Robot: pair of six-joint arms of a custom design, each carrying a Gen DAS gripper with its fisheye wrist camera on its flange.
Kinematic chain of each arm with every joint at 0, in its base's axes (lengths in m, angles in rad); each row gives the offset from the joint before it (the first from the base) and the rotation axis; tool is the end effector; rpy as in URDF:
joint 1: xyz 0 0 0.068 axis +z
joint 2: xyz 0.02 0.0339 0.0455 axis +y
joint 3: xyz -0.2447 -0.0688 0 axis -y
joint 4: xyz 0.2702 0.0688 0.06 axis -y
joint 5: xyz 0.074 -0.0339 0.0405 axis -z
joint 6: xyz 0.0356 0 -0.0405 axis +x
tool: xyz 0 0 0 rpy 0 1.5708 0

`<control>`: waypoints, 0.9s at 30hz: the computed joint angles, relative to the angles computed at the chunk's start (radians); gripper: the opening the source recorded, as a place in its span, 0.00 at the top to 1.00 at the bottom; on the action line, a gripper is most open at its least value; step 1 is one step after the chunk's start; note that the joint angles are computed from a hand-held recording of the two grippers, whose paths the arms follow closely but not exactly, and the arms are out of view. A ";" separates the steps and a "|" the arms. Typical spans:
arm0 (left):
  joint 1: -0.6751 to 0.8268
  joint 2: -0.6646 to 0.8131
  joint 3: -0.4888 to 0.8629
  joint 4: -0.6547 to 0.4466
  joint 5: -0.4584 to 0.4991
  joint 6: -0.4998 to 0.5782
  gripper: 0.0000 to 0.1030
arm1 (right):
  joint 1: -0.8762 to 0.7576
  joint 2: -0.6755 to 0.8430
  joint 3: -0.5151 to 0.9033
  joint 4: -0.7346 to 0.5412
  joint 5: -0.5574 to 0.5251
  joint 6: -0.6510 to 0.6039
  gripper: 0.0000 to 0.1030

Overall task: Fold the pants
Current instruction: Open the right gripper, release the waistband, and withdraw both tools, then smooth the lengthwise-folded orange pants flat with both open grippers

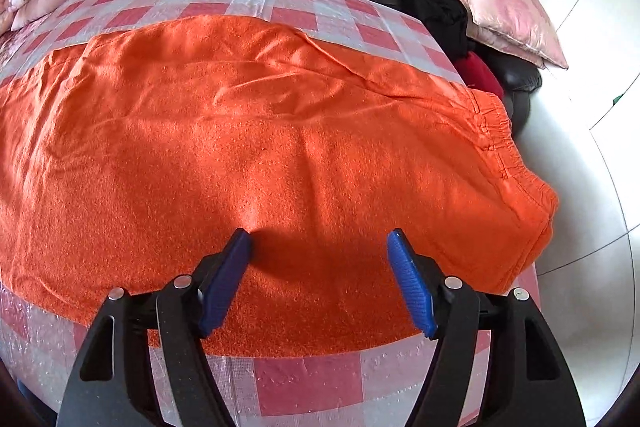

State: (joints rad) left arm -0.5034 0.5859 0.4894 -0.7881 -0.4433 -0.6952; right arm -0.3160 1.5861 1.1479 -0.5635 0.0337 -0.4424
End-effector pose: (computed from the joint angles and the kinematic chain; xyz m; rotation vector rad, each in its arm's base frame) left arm 0.1459 -0.0629 0.2004 -0.4111 2.3086 -0.0360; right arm 0.3351 -0.1108 0.2055 -0.1518 2.6020 -0.3230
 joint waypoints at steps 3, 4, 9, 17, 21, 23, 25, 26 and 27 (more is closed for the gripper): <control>-0.027 0.071 0.032 0.050 -0.006 0.002 0.55 | -0.009 0.006 0.006 -0.007 -0.017 0.003 0.34; -0.027 0.129 0.047 0.075 -0.007 0.019 0.55 | -0.011 0.009 0.010 -0.008 -0.020 0.001 0.34; 0.008 0.274 0.087 0.114 0.008 0.071 0.94 | -0.020 0.013 0.016 -0.014 -0.036 -0.001 0.32; -0.002 0.228 0.083 0.017 -0.015 -0.020 0.94 | -0.014 -0.054 -0.011 0.009 -0.067 -0.023 0.31; -0.001 0.242 0.123 -0.037 -0.022 -0.065 0.83 | -0.011 0.002 0.021 -0.021 -0.039 -0.037 0.31; -0.007 0.263 0.163 -0.065 -0.058 -0.085 0.60 | -0.035 0.016 0.033 -0.039 -0.075 -0.048 0.31; 0.010 0.271 0.192 -0.006 -0.042 -0.072 0.58 | -0.051 0.015 0.039 -0.039 -0.091 -0.053 0.31; 0.021 0.305 0.216 0.043 -0.025 -0.067 0.58 | -0.064 0.011 0.039 -0.029 -0.108 -0.046 0.31; 0.028 0.358 0.250 0.098 -0.010 -0.050 0.58 | -0.076 0.016 0.049 -0.021 -0.121 -0.034 0.31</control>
